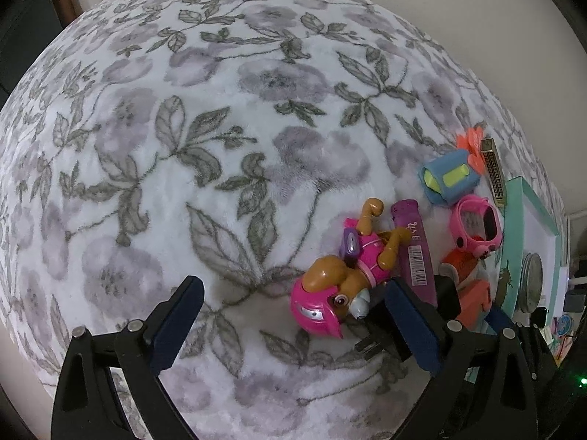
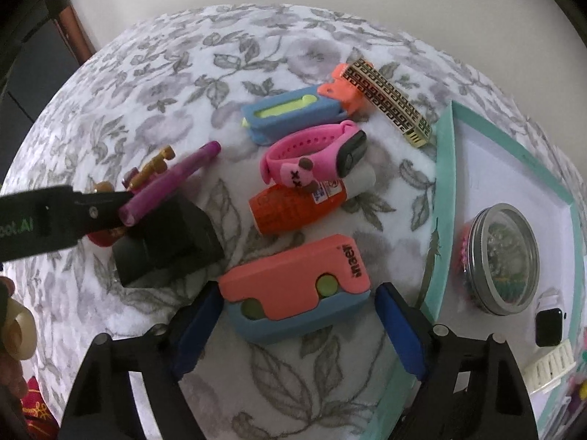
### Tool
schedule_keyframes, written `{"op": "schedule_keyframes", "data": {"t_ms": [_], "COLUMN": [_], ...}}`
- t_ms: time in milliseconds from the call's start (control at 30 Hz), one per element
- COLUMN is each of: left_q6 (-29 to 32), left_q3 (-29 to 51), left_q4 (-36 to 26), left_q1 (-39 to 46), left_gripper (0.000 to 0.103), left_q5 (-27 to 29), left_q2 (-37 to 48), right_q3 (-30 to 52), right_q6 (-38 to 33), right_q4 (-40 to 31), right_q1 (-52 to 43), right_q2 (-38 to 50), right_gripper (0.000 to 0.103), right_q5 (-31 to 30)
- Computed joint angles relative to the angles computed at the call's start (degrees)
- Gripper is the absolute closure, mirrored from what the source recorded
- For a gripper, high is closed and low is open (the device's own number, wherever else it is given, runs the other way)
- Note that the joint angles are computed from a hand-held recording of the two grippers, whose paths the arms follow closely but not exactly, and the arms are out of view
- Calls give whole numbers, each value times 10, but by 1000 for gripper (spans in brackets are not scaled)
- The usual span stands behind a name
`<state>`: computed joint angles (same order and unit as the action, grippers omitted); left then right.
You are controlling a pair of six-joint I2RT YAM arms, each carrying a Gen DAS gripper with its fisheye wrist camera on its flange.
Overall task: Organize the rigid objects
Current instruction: 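Grasp the pink dog figure with the left gripper while the right gripper lifts the pink-blue case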
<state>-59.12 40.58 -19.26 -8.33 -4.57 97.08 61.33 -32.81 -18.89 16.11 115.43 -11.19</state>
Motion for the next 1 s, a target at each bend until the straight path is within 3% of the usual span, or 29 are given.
{"op": "schedule_keyframes", "data": {"t_ms": [100,367,433,500,833,1000], "left_q6": [-4,-1,-6,-12,-15,-15], "left_q3": [-9,3,4,-1,-40,-48], "left_q4": [7,19,16,21,22,10], "left_q1": [0,-14,-17,-17,3,7], "left_gripper": [10,43,55,61,61,61], "left_q5": [6,18,12,12,8,-21], "left_q2": [-9,12,11,5,-68,-129], "right_q3": [-9,-22,-24,-23,-4,11], "right_q6": [1,12,12,14,19,20], "right_q4": [15,32,34,33,5,-23], "right_q1": [-1,4,3,1,-4,-13], "right_q2": [-3,-6,-6,-6,-2,-11], "right_gripper": [16,20,21,23,27,27], "right_q5": [-1,-1,-1,-3,1,-6]}}
